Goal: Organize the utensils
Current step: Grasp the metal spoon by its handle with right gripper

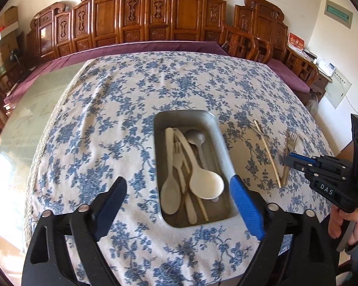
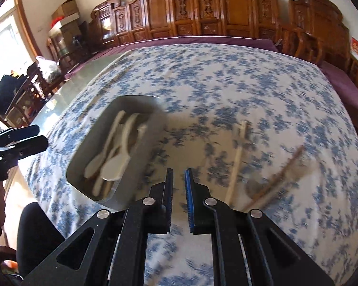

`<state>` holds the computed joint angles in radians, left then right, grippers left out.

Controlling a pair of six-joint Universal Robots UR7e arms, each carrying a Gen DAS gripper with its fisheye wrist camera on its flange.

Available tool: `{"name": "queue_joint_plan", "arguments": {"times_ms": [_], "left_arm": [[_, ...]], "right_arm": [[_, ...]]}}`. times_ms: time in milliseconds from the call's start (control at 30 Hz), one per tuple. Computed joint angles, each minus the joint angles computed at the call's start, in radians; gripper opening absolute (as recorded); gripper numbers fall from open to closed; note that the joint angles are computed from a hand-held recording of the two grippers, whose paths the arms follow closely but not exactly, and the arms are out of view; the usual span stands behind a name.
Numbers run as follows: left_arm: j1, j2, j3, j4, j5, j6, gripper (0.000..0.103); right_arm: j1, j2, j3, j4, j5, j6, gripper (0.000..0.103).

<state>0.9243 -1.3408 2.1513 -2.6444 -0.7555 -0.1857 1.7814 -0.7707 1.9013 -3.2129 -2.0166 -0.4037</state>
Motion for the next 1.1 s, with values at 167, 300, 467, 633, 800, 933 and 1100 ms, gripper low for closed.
{"name": "queue_joint_plan", "arguments": {"times_ms": [167,300,467,633,800,933,1100], "left_arm": [[-0.004,0.045,-0.012,-0.009,-0.038,-0.003,0.091],[-0.010,0.084,-0.022,-0.018,-0.057,0.000,0.091],[-0.018,0.131,-0.041,-0.025,-0.074,0.003,0.091],[-0.022,0.169,-0.059,-0.033,-0.085,0.009,0.091],[-0.021,0.195,-0.074,-0.034,-0.087,0.007,0.091],[-0.018,0.212,-0.084,-0.029,-0.088,0.004,0.091],[-0.013,0.224,-0.095,-0.021,-0.093,0.001,0.091]], "right_arm": [[-0.053,-0.044,0.046,-0.037,-0.021,0.006,0.018],[-0.088,-0.061,0.060,-0.054,-0.045,0.004,0.018],[-0.125,-0.069,0.065,-0.068,-0.055,0.005,0.025],[-0.141,-0.058,0.036,-0.044,-0.051,-0.021,0.025],[-0.141,-0.022,-0.035,0.034,-0.043,-0.038,0.025],[-0.130,0.031,-0.105,0.076,-0.054,-0.072,0.025],[-0.122,0.098,-0.206,0.151,-0.081,-0.107,0.025]]}}
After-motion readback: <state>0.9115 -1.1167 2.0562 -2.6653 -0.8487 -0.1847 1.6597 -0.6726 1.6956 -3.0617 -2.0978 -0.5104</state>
